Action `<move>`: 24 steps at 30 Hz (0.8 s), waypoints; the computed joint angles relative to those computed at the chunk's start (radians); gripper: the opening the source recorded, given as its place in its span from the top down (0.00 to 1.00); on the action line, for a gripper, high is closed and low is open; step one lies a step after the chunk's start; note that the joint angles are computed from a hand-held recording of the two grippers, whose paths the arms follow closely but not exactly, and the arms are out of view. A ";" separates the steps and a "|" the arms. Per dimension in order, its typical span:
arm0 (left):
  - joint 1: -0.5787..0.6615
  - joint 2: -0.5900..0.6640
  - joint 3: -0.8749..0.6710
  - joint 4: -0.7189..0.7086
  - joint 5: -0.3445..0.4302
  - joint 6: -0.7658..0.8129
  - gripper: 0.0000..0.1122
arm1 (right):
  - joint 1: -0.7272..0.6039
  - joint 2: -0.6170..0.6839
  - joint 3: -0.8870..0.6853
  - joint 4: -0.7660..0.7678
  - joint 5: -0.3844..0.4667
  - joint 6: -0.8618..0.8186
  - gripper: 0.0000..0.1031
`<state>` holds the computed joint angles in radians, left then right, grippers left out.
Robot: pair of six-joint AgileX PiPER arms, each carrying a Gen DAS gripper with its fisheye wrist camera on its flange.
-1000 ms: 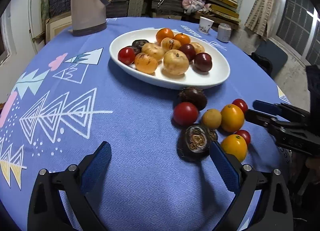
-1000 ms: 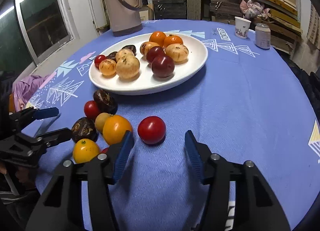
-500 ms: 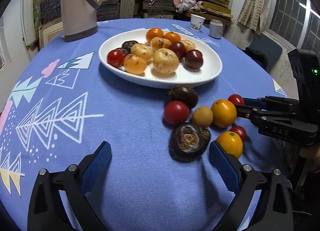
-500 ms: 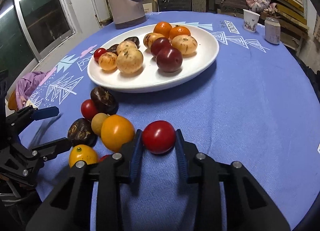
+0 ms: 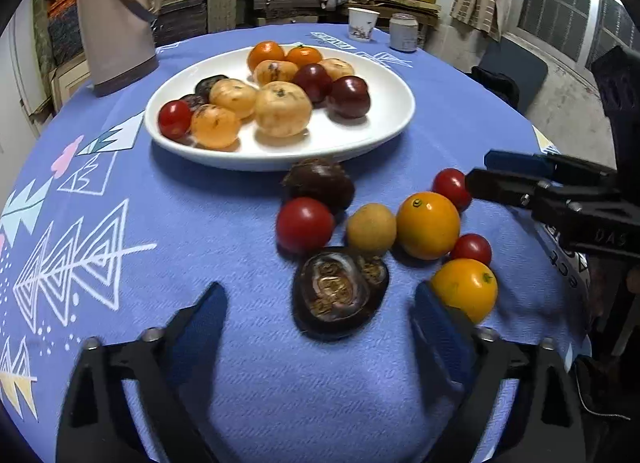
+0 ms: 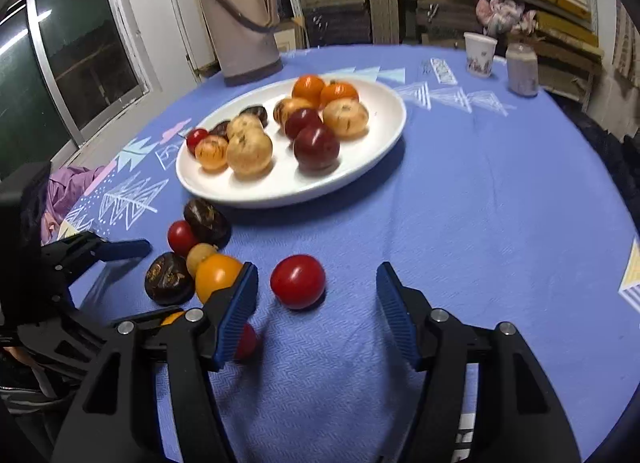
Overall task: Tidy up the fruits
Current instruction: 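Grasp a dark mangosteen with the left tool while the right tool approaches a red tomato, then grasp a dark mangosteen with the right tool while the left tool holds its mangosteen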
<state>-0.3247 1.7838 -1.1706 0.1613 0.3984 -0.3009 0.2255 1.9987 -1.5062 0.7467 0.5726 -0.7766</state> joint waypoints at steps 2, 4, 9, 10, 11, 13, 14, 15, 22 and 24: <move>-0.018 0.003 0.002 0.086 -0.004 -0.070 0.41 | -0.010 -0.018 0.018 0.053 0.006 -0.061 0.42; -0.028 0.004 0.006 0.117 -0.016 -0.085 0.51 | -0.013 -0.034 0.033 0.091 0.011 -0.109 0.42; -0.011 0.000 0.009 0.016 -0.034 0.001 0.59 | 0.001 -0.063 0.061 0.158 0.062 -0.241 0.39; -0.009 -0.005 0.013 0.010 -0.032 0.002 0.59 | 0.009 -0.069 0.070 0.161 0.060 -0.260 0.39; -0.006 -0.011 0.018 0.006 -0.030 0.001 0.59 | 0.016 -0.077 0.079 0.166 0.066 -0.290 0.39; 0.006 -0.026 0.037 -0.013 -0.035 0.010 0.59 | 0.031 -0.080 0.083 0.162 0.070 -0.307 0.39; 0.011 -0.032 0.047 -0.019 -0.039 0.014 0.59 | 0.037 -0.079 0.079 0.155 0.072 -0.301 0.39; 0.014 -0.036 0.052 -0.016 -0.040 0.010 0.59 | 0.043 -0.075 0.069 0.146 0.073 -0.290 0.39; 0.029 -0.062 0.082 -0.037 -0.048 0.036 0.59 | 0.137 0.045 -0.148 -0.092 0.107 -0.066 0.39; 0.033 -0.069 0.094 -0.043 -0.055 0.044 0.59 | 0.156 0.083 -0.204 -0.135 0.123 -0.026 0.45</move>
<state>-0.2917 1.7150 -1.0771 0.1181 0.3438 -0.2571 0.3815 2.0819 -1.7102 0.6119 0.6956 -0.8030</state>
